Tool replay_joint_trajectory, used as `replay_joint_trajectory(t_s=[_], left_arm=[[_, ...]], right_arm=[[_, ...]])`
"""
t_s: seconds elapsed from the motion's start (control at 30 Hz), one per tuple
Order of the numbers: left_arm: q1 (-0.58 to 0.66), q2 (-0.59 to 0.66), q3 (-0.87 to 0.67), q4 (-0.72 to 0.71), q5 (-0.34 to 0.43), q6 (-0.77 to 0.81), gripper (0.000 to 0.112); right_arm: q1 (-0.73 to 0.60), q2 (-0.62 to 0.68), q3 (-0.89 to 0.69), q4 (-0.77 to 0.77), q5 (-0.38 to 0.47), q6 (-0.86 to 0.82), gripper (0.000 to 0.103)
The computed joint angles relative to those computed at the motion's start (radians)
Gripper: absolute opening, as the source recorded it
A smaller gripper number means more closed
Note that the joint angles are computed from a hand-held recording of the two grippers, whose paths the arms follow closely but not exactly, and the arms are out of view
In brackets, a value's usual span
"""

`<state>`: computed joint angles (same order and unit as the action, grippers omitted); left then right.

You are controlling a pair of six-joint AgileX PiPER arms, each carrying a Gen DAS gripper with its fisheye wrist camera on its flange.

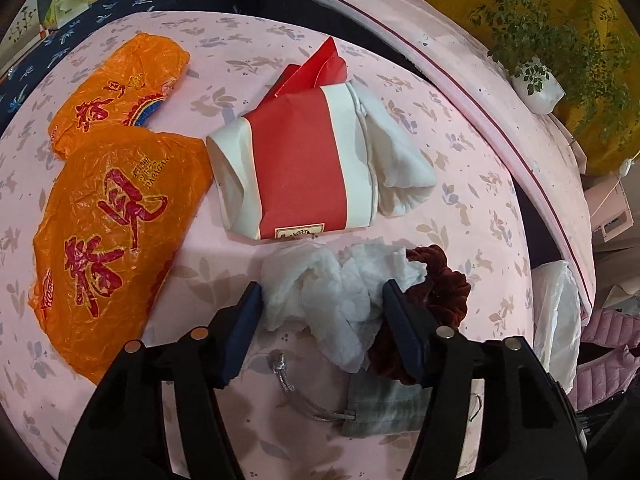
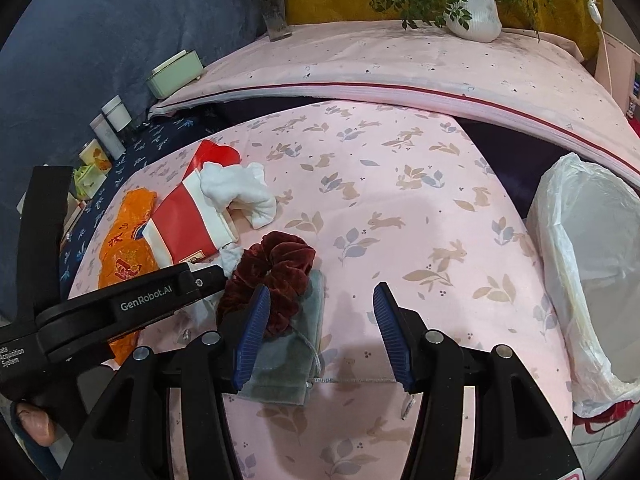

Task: Collect trash
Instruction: 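Move both tools back to the dark red scrunchie and white cloth, then grasp the dark red scrunchie with the right tool while the left tool grasps the white cloth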

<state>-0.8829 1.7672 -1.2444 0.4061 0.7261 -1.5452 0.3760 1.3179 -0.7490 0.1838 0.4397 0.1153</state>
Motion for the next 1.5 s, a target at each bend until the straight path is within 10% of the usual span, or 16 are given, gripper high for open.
replay_joint_trajectory(t_s=[0.2,0.63,0.83,1.5], left_arm=[[0.011,-0.016,0.026,-0.021,-0.034,0.042,0.026],[-0.038,-0.063,0.008,0.042,0.047,0.000,0.019],[-0.088,-0.095,-0.056,0.101,0.132,-0.030,0.019],[-0.292,0.167,-0.704,0.184,0.464,0.170,0.019]], right_arm=[[-0.002,0.078,-0.020,0.117,-0.019,-0.098,0.052],[0.033,0.099,-0.040,0.147,-0.018,-0.159,0.012],[-0.005,-0.029,-0.046,0.084,0.023,-0.125,0.010],[-0.656,-0.343,-0.080,0.445,0.371,-0.645,0.010]])
